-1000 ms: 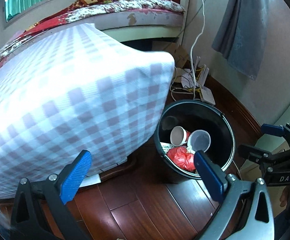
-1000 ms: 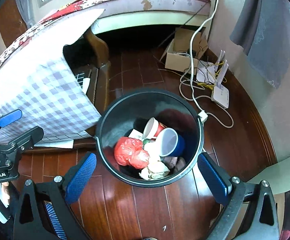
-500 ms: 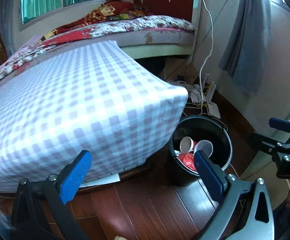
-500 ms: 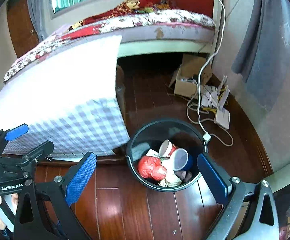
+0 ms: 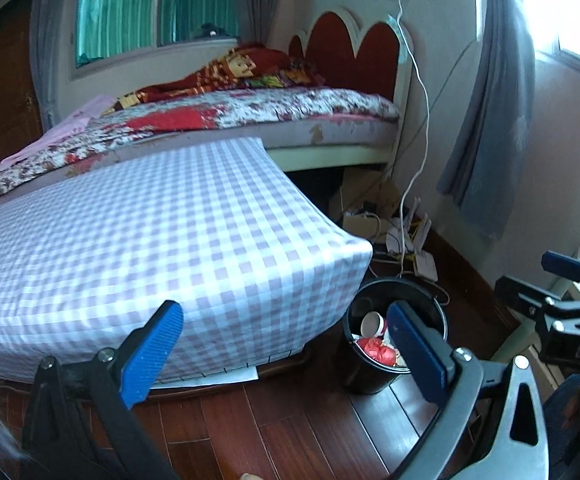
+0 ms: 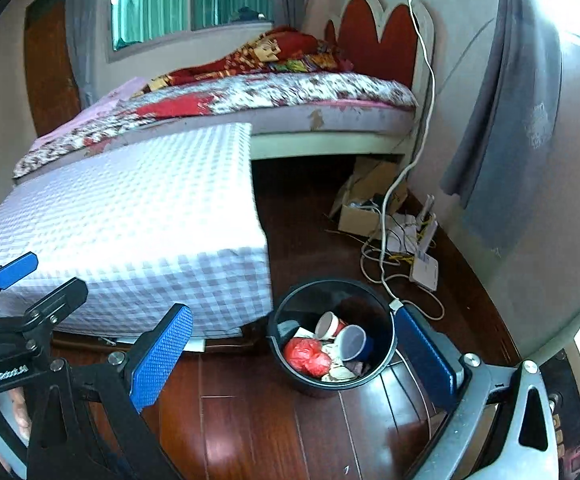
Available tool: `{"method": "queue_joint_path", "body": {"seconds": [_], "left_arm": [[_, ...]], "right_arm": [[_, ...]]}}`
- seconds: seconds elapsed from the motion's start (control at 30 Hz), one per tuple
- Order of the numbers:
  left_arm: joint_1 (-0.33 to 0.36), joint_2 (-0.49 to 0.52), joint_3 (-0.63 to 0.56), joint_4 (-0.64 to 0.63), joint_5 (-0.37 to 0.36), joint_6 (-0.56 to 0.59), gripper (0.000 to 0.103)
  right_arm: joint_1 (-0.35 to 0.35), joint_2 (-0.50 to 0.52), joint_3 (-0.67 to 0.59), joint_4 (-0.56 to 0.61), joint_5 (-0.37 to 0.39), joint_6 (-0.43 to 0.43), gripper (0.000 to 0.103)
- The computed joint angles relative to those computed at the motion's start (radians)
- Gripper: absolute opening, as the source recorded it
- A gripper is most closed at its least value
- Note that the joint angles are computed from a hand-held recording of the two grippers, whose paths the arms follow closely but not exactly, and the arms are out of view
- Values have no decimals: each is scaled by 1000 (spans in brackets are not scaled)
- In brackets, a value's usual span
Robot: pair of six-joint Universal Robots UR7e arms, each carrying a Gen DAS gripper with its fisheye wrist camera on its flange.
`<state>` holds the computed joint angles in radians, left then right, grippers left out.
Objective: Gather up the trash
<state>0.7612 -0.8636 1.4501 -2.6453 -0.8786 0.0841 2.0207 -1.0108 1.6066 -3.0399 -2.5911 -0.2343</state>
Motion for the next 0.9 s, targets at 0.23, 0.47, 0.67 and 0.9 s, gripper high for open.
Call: {"method": "queue_joint_path", "body": {"seconds": [0.23, 0.47, 0.67, 0.9], "left_arm": [[-36, -82, 78, -63, 10, 20, 102], [-43, -86, 89, -112, -2, 58, 102], [-40, -80, 83, -113, 0, 60, 102], [-46, -75, 85, -106, 2, 61, 102]], "right_arm": [[68, -8, 24, -77, -28, -4, 102], [81, 3, 16, -155, -42, -49, 102], [78, -3, 20, -158, -44, -41, 102], [73, -24, 43, -150, -50, -24, 102]]}}
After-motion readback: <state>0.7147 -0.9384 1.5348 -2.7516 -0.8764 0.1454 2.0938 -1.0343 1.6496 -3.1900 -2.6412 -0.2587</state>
